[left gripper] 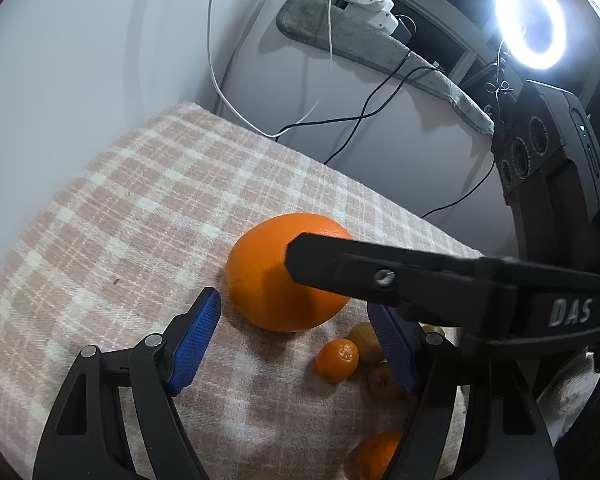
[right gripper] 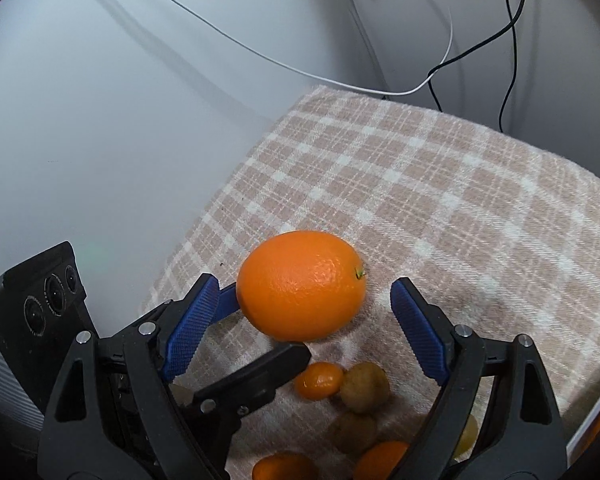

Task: Organize fruits
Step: 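Grasp the second large orange with the right tool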

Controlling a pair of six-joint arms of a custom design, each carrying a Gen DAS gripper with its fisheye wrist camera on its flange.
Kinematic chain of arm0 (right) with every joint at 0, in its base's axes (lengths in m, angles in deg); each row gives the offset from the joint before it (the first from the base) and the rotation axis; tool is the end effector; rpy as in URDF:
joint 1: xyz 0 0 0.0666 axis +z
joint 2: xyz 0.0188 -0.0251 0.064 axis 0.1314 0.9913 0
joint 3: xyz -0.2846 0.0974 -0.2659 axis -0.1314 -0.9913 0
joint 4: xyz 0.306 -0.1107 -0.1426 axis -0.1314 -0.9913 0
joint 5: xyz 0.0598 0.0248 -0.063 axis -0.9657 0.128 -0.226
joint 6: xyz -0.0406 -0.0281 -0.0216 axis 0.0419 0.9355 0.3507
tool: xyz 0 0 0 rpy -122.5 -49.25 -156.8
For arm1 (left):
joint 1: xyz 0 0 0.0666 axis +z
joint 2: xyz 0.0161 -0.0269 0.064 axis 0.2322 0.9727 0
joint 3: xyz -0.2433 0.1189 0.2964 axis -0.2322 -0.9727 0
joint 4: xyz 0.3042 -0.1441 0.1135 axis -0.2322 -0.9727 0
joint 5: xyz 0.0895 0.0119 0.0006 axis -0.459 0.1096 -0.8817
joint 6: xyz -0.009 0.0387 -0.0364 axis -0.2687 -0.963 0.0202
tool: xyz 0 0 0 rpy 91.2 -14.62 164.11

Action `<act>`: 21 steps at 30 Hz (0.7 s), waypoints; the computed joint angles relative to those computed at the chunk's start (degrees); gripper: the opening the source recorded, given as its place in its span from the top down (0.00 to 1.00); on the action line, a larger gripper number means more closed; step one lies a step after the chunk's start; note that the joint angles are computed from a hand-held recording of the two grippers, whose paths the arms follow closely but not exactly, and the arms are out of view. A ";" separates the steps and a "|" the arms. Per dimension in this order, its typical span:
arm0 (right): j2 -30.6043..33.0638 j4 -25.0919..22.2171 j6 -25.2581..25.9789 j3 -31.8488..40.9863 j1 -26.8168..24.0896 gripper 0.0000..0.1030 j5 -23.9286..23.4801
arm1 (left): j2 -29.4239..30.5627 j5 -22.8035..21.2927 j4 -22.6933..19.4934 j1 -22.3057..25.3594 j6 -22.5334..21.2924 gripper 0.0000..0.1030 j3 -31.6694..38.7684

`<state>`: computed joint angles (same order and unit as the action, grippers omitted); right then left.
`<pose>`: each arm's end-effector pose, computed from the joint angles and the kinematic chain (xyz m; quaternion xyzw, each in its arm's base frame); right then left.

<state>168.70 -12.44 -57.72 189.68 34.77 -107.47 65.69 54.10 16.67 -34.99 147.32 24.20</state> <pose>0.5630 0.3141 0.3351 -0.3563 0.8582 0.3470 0.1271 0.3910 -0.4117 0.2774 -0.2661 0.8731 -0.1244 0.3892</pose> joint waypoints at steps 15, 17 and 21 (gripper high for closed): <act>0.83 -0.75 -1.01 0.36 0.28 0.29 -1.11 | 0.19 0.80 -0.11 0.26 0.43 0.35 0.06; 0.36 -0.39 -0.75 -0.22 0.25 0.29 -1.14 | 0.19 0.01 -0.71 -0.13 0.37 0.35 0.44; -0.81 0.28 -0.74 -1.43 -0.06 0.29 -1.84 | 0.12 -1.61 -2.17 -0.86 0.35 0.35 1.44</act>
